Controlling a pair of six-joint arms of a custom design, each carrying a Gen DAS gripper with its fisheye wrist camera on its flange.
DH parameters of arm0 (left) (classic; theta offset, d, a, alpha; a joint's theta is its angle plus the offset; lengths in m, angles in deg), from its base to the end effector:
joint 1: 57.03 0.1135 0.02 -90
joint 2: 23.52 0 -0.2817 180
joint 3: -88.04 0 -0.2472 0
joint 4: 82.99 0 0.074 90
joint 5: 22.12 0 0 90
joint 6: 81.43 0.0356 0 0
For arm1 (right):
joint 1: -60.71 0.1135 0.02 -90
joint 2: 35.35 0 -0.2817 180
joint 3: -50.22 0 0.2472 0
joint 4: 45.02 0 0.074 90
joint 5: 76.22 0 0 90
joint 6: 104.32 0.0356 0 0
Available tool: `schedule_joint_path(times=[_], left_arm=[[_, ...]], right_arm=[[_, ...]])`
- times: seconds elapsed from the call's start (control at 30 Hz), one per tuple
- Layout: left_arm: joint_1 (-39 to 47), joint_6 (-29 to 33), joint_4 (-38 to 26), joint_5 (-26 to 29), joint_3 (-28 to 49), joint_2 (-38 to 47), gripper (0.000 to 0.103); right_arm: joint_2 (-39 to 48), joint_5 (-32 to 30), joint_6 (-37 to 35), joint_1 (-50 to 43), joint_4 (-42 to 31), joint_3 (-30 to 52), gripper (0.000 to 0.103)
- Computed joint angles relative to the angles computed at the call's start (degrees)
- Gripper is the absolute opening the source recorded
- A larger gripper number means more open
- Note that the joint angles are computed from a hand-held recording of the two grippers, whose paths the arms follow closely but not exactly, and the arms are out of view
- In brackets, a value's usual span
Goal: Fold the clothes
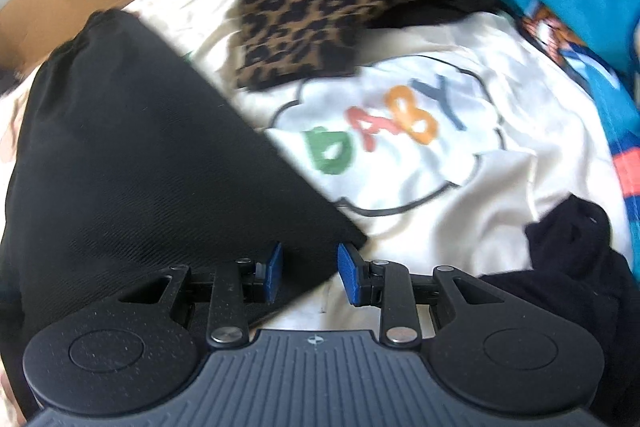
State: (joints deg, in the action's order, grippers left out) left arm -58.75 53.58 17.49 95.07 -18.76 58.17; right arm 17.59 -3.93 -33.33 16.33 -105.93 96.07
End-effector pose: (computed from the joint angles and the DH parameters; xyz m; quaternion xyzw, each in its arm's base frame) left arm 0.2269 -0.0231 0.2501 0.3892 0.8905 -0.2122 0.1024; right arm 0.1048 -0.0874 0.2077 0.1843 0.9527 0.0295 0.2398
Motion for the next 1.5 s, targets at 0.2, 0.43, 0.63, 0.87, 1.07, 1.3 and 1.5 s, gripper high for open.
schedule_joint_path(times=[0.2, 0.43, 0.63, 0.87, 1.07, 1.3, 1.5], left_arm=[[-4.66, -1.55, -5.93, -4.73, 5.93, 2.62, 0.021], [-8.51, -7.62, -8.75, -8.56, 10.28, 3.28, 0.019], [-9.43, -12.86, -10.53, -9.9, 13.94, 2.56, 0.019], [-9.51, -24.18, -10.8, -9.68, 13.32, -1.69, 0.019], [-4.92, -35.46, -11.99, -6.64, 6.82, -7.65, 0.019], [1.6, -37.94, -16.05, 1.77, -1.91, -14.4, 0.021], [6.57, -40.06, -14.68, 4.87, -8.35, -16.89, 0.025]], right_arm=[[1.96, -4.96, -2.75, -10.53, 0.38, -0.3, 0.037], [6.51, -11.88, -3.68, -17.33, 0.35, -0.25, 0.037], [7.14, -14.44, -2.31, -18.98, 1.36, -1.09, 0.038], [6.49, -15.64, 0.78, -16.89, 2.33, -2.09, 0.038], [7.02, -15.65, 0.98, -16.78, 3.16, -2.51, 0.039], [6.95, -15.37, 0.31, -16.74, 3.03, -2.47, 0.039], [6.57, -15.15, 1.28, -16.34, 4.1, -2.91, 0.039]])
